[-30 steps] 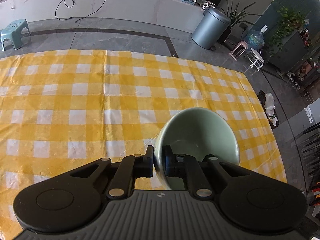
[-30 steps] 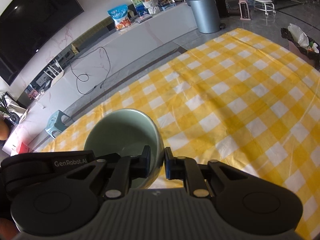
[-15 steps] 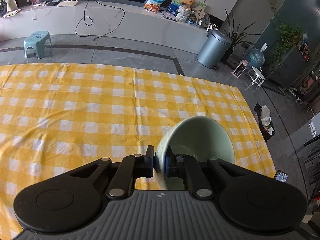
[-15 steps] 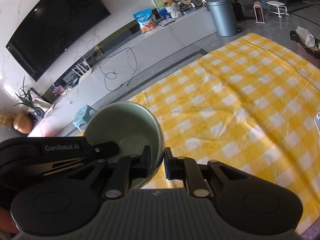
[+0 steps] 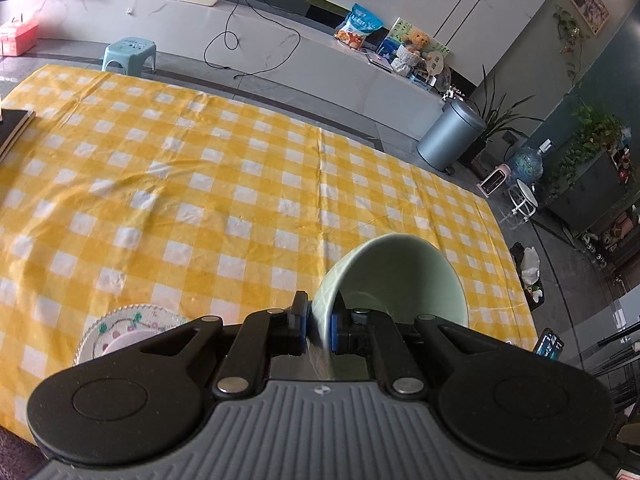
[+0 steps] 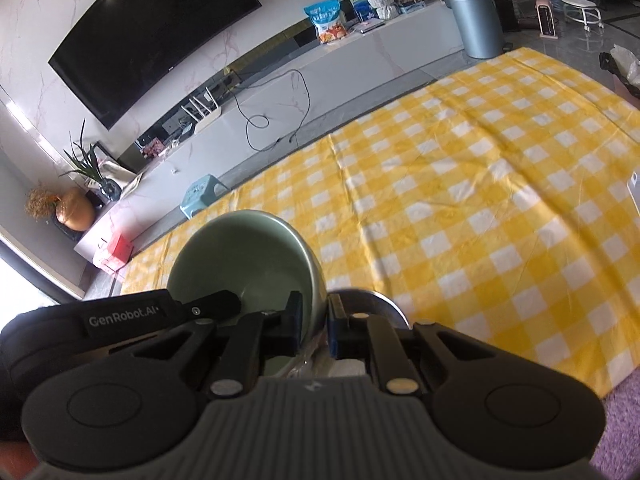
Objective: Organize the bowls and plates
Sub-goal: 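Lift the green bowl and carry it over the nested blue bowl, then lower the green bowl into the blue bowl and open both grippers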
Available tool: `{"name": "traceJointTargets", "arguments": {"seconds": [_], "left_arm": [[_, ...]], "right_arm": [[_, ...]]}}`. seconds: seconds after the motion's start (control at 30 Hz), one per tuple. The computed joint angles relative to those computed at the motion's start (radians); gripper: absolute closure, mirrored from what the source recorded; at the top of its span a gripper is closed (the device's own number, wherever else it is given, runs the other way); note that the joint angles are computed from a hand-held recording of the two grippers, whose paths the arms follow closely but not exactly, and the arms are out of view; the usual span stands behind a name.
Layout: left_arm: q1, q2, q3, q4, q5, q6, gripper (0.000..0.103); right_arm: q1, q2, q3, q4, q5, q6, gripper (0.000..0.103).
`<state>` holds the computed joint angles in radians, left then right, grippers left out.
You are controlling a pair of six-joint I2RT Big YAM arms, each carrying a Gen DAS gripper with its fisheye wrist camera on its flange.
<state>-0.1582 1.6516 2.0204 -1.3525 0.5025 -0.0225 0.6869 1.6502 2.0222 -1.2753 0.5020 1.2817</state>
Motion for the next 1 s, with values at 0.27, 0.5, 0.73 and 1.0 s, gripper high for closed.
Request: {"name": "traceJointTargets", "arguments": {"seconds": [0.27, 0.5, 0.73, 1.0], "left_arm": [[0.004, -0.059, -0.133, 0.037, 0.011, 0.014, 0.092], [-0.008, -0.092, -0.199, 0.05, -0.036, 0.055, 0.092], [-0.043, -0.114, -0.227, 0.084, -0.117, 0.132, 0.092], [-0.053, -0.109, -0.236, 0.086, -0.161, 0.171, 0.092]], "right_arm": [[0.013, -0.026, -0.052, -0.047, -0.004, 0.045, 0.095], [0.002, -0.049, -0.124, -0.008, -0.061, 0.046, 0.096], [-0.009, -0.045, -0.141, -0.018, -0.084, 0.045, 0.096], [-0.016, -0.029, -0.132, -0.031, -0.108, 0.018, 0.096]]}}
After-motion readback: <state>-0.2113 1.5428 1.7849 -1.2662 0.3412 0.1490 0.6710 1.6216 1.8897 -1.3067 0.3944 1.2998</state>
